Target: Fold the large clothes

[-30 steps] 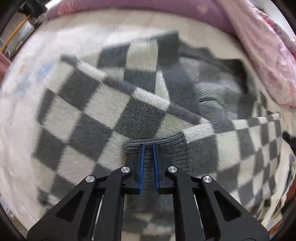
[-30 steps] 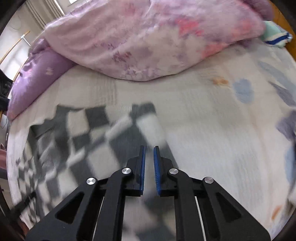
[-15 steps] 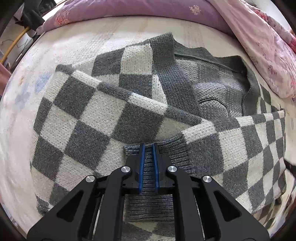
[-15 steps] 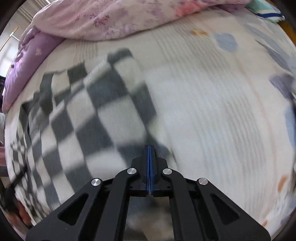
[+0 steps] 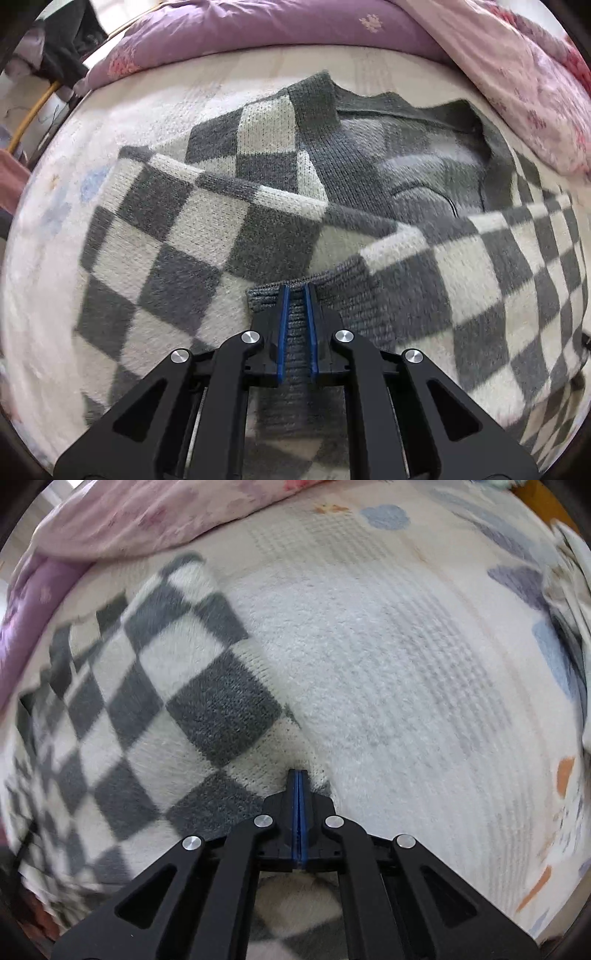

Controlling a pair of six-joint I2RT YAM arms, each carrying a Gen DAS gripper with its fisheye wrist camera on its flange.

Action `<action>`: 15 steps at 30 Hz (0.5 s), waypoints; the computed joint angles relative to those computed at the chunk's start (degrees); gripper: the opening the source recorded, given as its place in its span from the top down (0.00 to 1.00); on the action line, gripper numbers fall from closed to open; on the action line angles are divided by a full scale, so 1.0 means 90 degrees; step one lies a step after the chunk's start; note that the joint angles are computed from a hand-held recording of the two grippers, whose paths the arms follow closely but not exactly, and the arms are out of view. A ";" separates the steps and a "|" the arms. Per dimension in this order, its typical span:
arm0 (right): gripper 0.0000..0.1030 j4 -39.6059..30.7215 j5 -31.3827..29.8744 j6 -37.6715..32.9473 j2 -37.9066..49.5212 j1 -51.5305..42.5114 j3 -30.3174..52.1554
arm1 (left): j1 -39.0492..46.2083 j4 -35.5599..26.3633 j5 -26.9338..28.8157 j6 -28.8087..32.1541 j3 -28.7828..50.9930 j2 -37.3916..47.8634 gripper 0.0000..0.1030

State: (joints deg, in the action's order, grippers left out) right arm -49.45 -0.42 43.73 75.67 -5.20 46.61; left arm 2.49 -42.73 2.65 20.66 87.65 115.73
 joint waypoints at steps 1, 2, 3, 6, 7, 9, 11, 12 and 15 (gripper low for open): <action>0.99 -0.0251 -0.0059 0.0066 -0.0052 -0.0064 0.0166 | 0.0000 -0.0270 -0.0090 -0.0004 0.0087 -0.0061 0.89; 0.95 -0.0428 -0.0091 0.0006 -0.0061 -0.0079 0.0291 | 0.0016 -0.0588 -0.0157 -0.0054 0.0227 -0.0107 0.77; 0.94 -0.0679 -0.0125 -0.0070 -0.0064 -0.0035 0.0495 | 0.0063 -0.0821 -0.0151 -0.0103 0.0269 -0.0230 0.62; 0.62 -0.1379 0.0015 -0.0067 -0.0254 0.0395 0.1110 | 0.0188 -0.1409 -0.0067 -0.0113 0.0282 -0.0635 0.56; 0.34 -0.1734 0.0217 0.0010 -0.0421 0.0601 0.1391 | 0.0222 -0.1598 -0.0080 -0.0096 0.0268 -0.0765 0.56; 0.26 -0.2178 0.0538 0.0189 -0.0772 0.0914 0.1789 | 0.0282 -0.1952 -0.0095 -0.0062 0.0225 -0.1054 0.55; 0.23 -0.2764 0.0581 0.0251 -0.1038 0.1118 0.2310 | 0.0418 -0.2459 -0.0053 0.0018 0.0248 -0.1444 0.51; 0.21 -0.2972 0.0533 0.0233 -0.0957 0.1125 0.2594 | 0.0499 -0.2693 0.0019 0.0074 0.0270 -0.1613 0.47; 0.21 -0.3786 0.0580 0.0763 -0.0862 0.1774 0.3627 | 0.0762 -0.3314 0.0120 0.0303 0.0309 -0.2160 0.46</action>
State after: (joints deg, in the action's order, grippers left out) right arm -83.52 4.80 50.59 67.91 10.76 79.26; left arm 9.35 -72.55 3.73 23.38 90.44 96.29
